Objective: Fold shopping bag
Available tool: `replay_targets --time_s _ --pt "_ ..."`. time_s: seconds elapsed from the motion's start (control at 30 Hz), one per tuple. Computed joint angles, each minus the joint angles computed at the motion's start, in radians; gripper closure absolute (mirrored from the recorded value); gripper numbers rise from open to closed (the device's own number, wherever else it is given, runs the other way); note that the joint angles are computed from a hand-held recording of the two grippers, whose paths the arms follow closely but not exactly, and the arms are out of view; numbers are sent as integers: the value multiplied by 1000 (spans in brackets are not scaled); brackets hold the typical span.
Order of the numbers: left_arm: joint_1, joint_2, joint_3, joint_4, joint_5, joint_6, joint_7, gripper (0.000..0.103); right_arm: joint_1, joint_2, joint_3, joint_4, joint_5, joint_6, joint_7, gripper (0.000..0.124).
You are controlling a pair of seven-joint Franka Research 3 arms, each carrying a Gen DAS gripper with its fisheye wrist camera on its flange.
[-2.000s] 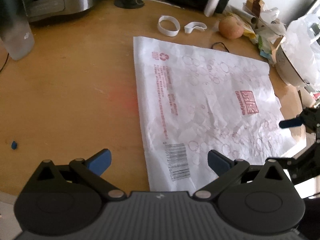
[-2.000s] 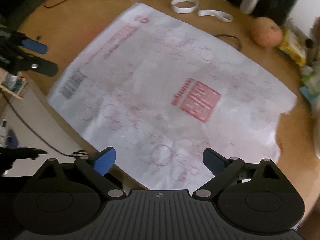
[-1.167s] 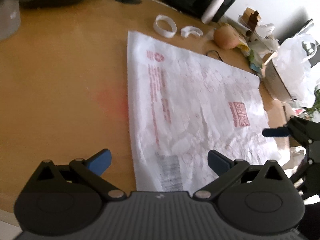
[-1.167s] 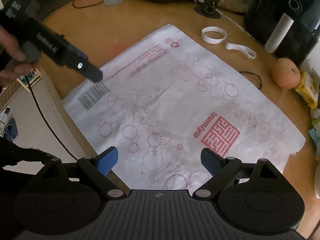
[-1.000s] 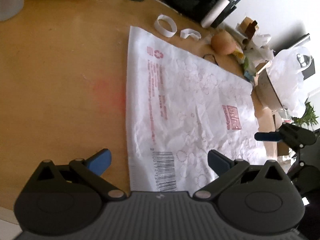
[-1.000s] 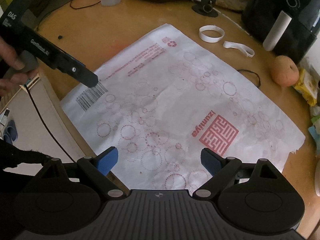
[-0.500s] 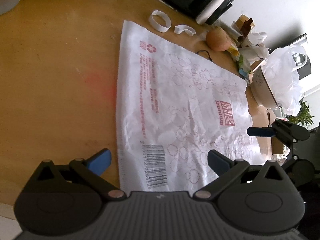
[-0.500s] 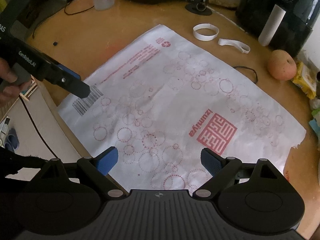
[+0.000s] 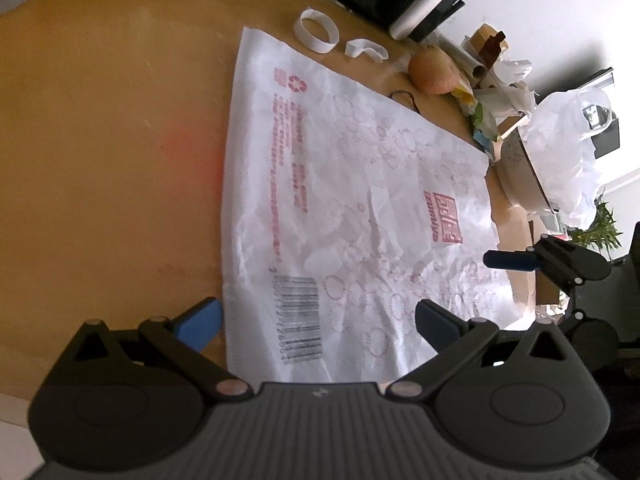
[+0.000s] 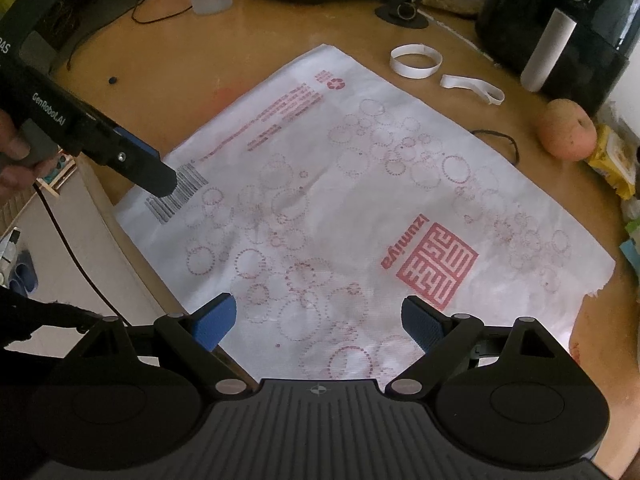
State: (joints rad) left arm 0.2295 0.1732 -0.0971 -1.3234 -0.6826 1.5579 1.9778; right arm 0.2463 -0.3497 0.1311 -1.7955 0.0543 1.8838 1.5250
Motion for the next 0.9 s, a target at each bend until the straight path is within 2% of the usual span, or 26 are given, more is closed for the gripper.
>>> replay_targets --time_s 0.3,0.5,0.6,0.63,0.77,0.83,0.9 --pt "10 34 -4 47 -25 -83 -71 0 -3 -2 0 -1 -1 -5 12 32" --pt "11 33 -11 24 -40 -17 -88 0 -6 8 -1 8 -4 -4 28 32" --pt "13 66 -15 76 -35 -44 -117 1 -4 9 -3 7 -2 -2 27 32" --pt "15 69 -19 82 -31 -48 -117 4 -4 8 -3 5 -1 -1 26 32" --pt "17 77 -28 100 -11 -66 -125 28 -6 3 -4 -1 -4 1 28 32" --pt "16 78 -30 107 6 -68 -128 35 -8 0 -3 -4 -7 0 32 32" --pt "17 85 -30 122 17 -71 -130 36 -10 -4 -3 -8 -9 -1 40 32"
